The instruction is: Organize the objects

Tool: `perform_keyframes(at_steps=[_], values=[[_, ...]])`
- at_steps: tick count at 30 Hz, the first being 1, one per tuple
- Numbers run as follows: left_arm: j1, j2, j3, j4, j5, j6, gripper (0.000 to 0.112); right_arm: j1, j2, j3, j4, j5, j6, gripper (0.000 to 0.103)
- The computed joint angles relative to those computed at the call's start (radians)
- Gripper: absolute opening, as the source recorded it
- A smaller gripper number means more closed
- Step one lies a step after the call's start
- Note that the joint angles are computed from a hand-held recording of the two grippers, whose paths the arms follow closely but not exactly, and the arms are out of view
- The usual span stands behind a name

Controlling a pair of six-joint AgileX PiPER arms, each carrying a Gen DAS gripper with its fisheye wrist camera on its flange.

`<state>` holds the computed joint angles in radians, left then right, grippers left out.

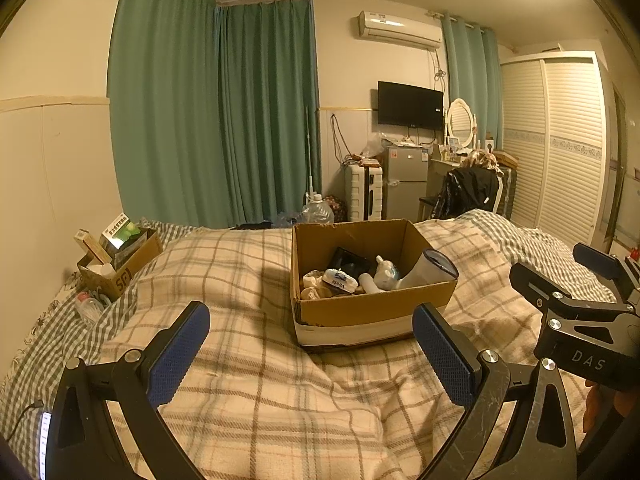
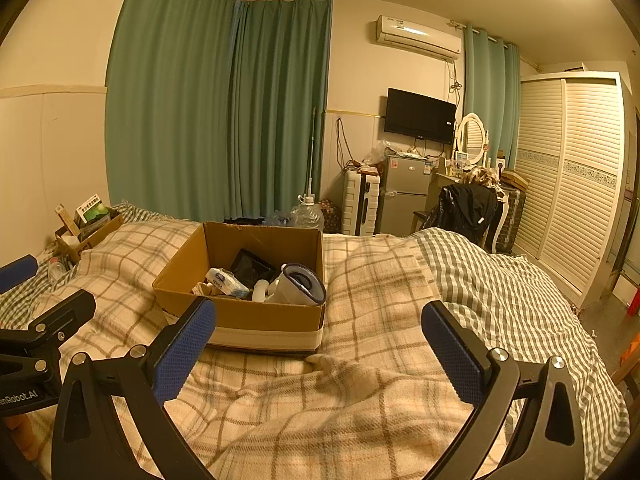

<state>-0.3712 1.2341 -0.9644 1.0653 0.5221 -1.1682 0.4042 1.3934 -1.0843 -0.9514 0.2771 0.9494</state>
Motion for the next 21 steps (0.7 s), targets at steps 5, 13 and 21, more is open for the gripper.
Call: perform_keyframes(at_steps=[5,13,21], values=[[-0.001,-0.001,0.003,0.002,-0.002,-0.004,0.103,0.001,0.003,0.001,0.0,0.002,0.002,0.103],[0.0,0.0,0.002,-0.01,-0.002,0.007,0.103,0.005,0.007,0.001,-0.006,0.003,0.01,0.103],[-0.002,0.004,-0.001,-0.015,0.001,0.012,0.103,0.006,0.008,-0.001,0.006,0.004,-0.002,0.103]])
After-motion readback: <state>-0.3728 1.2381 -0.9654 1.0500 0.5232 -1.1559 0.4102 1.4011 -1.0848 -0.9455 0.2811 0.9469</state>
